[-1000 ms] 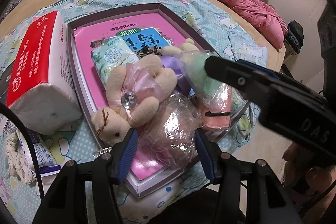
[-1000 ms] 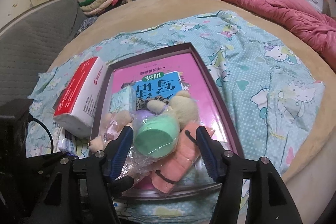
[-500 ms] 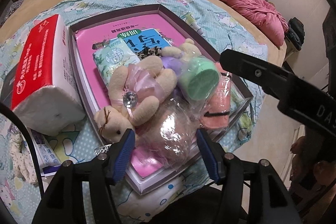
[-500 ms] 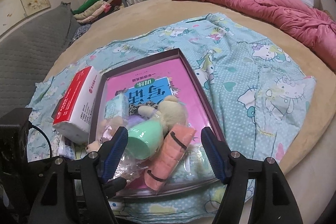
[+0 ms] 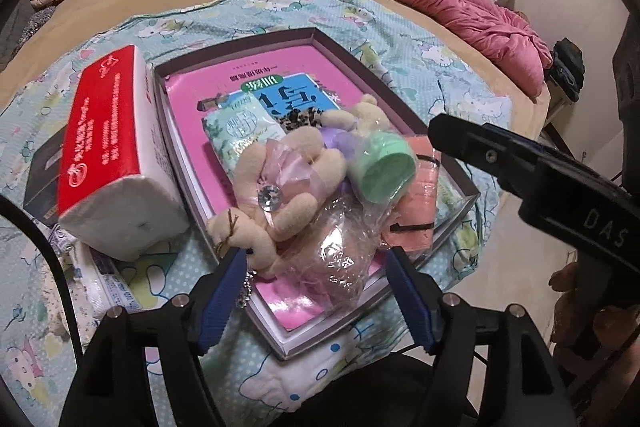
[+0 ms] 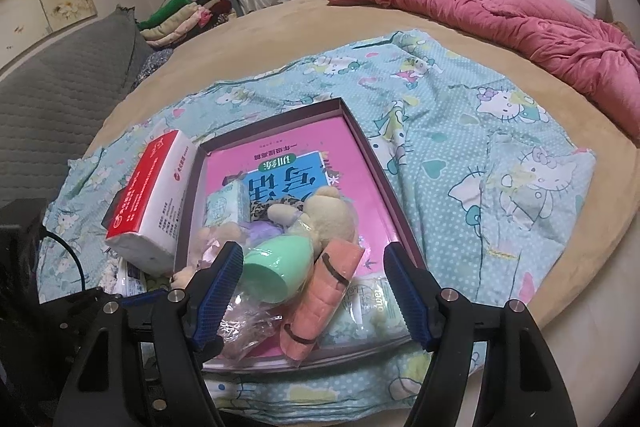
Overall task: Organize soft objects
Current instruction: 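Withdraw both open tools up from the tray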
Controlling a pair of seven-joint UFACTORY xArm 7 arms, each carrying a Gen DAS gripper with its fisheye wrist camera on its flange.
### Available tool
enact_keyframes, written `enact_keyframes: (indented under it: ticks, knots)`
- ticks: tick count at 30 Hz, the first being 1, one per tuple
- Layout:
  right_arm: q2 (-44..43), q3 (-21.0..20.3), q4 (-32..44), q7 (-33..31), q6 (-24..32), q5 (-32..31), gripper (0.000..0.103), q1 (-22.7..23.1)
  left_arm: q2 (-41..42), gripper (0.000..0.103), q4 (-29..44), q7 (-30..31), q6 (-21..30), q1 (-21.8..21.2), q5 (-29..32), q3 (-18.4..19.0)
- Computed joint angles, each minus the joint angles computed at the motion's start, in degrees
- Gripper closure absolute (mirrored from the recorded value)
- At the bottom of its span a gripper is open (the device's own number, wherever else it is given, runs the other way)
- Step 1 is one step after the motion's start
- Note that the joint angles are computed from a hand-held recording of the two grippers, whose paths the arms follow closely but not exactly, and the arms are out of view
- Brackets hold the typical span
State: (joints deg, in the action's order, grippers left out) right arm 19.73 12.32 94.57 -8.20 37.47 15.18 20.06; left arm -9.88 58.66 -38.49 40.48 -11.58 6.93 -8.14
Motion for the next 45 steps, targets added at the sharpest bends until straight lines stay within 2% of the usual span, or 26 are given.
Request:
enact_keyframes:
  ticks: [18, 45]
  knots:
    - [-3.3, -0.7, -1.6, 2.0, 0.1, -2.7, 0.025, 1.2, -6.1, 0.020, -0.5, -4.1, 3.7, 1.4, 4.2, -1.4]
    - [-9.1, 0.0, -4.4, 1.4, -0.5, -3.2, 0.022, 3.0, -15.8, 0.018, -1.9, -7.5, 10.5, 4.1, 6.9, -3.6]
